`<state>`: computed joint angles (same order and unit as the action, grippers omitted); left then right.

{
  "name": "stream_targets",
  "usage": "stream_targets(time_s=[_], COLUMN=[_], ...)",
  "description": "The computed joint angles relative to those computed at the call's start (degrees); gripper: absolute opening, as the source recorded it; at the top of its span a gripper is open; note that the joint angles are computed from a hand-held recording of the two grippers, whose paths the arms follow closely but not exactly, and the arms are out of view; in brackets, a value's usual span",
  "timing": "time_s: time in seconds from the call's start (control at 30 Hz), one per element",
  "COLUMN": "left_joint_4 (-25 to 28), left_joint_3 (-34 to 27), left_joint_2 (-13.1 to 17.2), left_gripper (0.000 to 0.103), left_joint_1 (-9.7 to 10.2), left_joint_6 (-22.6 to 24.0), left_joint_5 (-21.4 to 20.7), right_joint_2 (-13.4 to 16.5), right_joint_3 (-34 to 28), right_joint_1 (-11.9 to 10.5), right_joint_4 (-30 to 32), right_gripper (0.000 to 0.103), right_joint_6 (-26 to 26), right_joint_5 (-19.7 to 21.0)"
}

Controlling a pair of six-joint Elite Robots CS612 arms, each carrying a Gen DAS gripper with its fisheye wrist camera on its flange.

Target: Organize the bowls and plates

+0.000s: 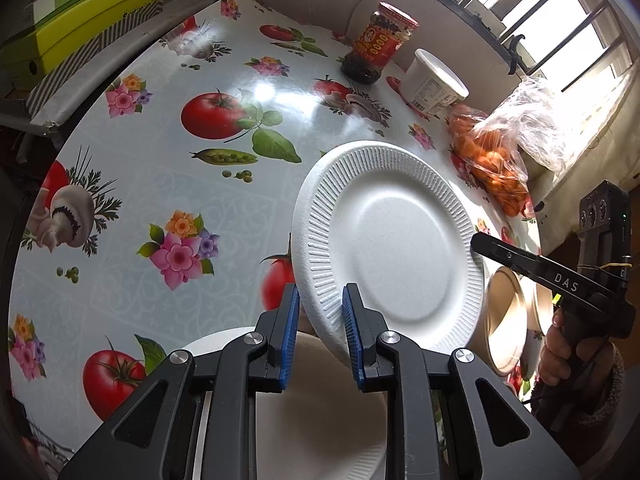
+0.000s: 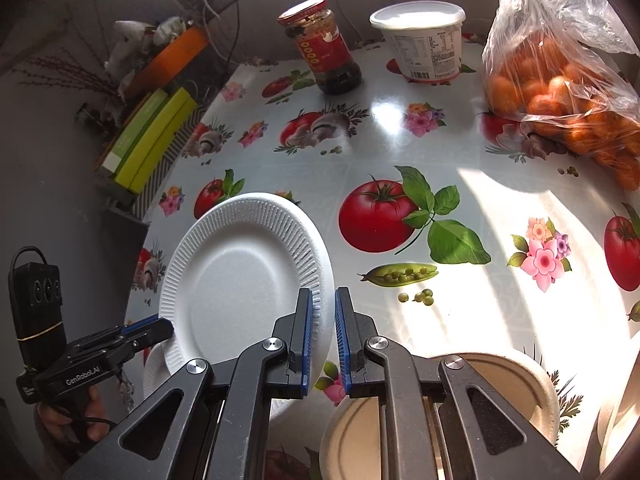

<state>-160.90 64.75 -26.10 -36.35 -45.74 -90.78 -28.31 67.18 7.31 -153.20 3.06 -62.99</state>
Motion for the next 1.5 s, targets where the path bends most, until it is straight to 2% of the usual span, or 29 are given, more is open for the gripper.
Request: stream_targets(time_s=[0.73, 1.13, 1.5], left_joint_4=[-8.4, -11.6, -11.9], left_joint_3=[12.6, 17.4, 20.5], left_joint_2=[-5.7, -7.5, -8.3], left_gripper=[0.023, 0.023, 0.023], left_joint_1=[-0.96, -1.53, -2.11], left_joint_6=[-2.6, -4.0, -5.4], left_joint_5=[3.2, 4.4, 5.7], right_joint_2=[-3.6, -5.0, -5.5], right_joint_3=[7.1, 10.5, 12.3], right_joint_1=[1.9, 3.0, 3.9], right_joint_4=[-4.5, -6.1, -5.8], right_gripper=[0.012, 0.012, 0.012], right_joint_6=[-1.2, -1.4, -2.9], right_joint_5=[1.2, 0.9, 1.1])
